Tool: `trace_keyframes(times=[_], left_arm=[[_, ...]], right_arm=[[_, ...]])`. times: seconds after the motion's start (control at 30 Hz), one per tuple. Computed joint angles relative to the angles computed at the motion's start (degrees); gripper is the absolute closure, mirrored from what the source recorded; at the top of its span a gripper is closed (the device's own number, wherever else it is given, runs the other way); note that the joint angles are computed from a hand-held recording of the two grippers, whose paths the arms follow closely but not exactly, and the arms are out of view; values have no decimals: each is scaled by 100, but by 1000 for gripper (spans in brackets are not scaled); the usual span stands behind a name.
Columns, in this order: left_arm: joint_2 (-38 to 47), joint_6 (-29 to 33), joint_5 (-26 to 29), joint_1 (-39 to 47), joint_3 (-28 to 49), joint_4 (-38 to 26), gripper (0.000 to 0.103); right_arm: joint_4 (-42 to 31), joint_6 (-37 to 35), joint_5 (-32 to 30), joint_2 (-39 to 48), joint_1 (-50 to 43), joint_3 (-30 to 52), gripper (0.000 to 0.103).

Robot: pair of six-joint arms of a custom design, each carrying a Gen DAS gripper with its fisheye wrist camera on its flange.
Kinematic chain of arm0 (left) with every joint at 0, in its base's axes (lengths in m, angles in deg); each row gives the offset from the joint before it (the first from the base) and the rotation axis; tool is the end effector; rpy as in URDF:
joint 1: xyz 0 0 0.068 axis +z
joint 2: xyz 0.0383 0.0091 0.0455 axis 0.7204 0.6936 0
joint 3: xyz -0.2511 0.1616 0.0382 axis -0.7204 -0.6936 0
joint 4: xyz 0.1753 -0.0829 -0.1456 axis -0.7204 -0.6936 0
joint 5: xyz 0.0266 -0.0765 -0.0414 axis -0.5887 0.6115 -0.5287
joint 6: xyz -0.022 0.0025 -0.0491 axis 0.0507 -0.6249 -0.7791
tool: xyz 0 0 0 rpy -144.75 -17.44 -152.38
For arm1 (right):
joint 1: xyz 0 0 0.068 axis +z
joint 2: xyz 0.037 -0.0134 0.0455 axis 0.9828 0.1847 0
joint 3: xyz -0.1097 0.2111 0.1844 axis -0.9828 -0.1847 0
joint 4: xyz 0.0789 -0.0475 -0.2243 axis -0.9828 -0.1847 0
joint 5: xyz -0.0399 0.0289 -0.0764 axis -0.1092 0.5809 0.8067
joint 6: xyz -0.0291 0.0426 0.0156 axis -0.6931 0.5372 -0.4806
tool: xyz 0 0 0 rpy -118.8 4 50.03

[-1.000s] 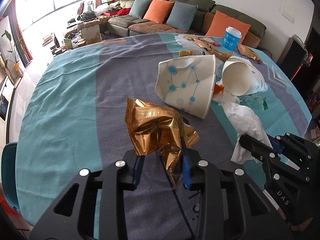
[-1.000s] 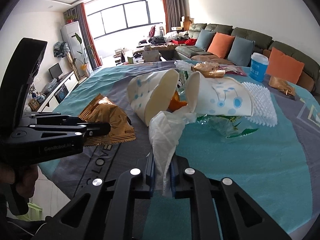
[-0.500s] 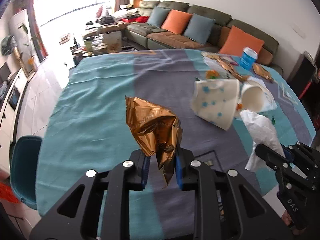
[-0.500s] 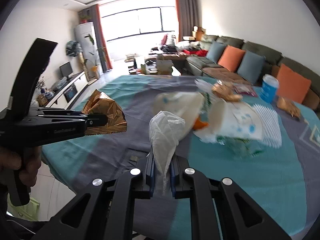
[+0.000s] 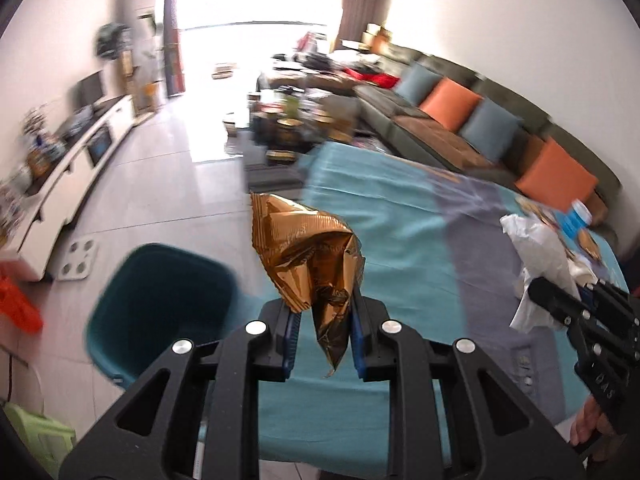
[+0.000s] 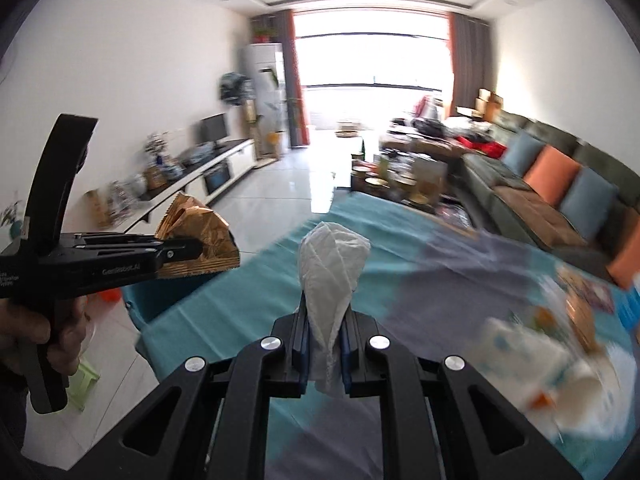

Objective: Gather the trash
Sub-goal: 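Carry both items to the teal bin and open both tools to drop them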

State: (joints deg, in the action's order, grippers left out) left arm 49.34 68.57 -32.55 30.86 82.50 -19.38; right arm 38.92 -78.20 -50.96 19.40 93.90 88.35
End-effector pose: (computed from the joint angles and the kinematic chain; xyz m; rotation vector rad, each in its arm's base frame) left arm 0.1648 -0.0390 0.2599 -0.1248 2.3302 -0.0973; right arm 0.1772 0.0556 0.2762 -0.5528 2.1251 0.3711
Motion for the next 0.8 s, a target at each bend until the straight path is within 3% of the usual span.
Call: trace_keyframes(times=[0.17,0.33,0.5,0.8], left_arm=[[-463,1114,1127,2411,-94,-334,82],[-100,2309,2258,4685,-167,-343,81],[553,2688,2638,5229,-290,-36,81],[1727,2369,2286,4883,-461,1004,79]], right_arm=[[445,302,313,1281,1283,779,92],[323,207,365,2617,2169,1872,92],[-267,-17,64,3917,2423,2983,92],[-1688,-64,-222,5602,2686,4962,92]])
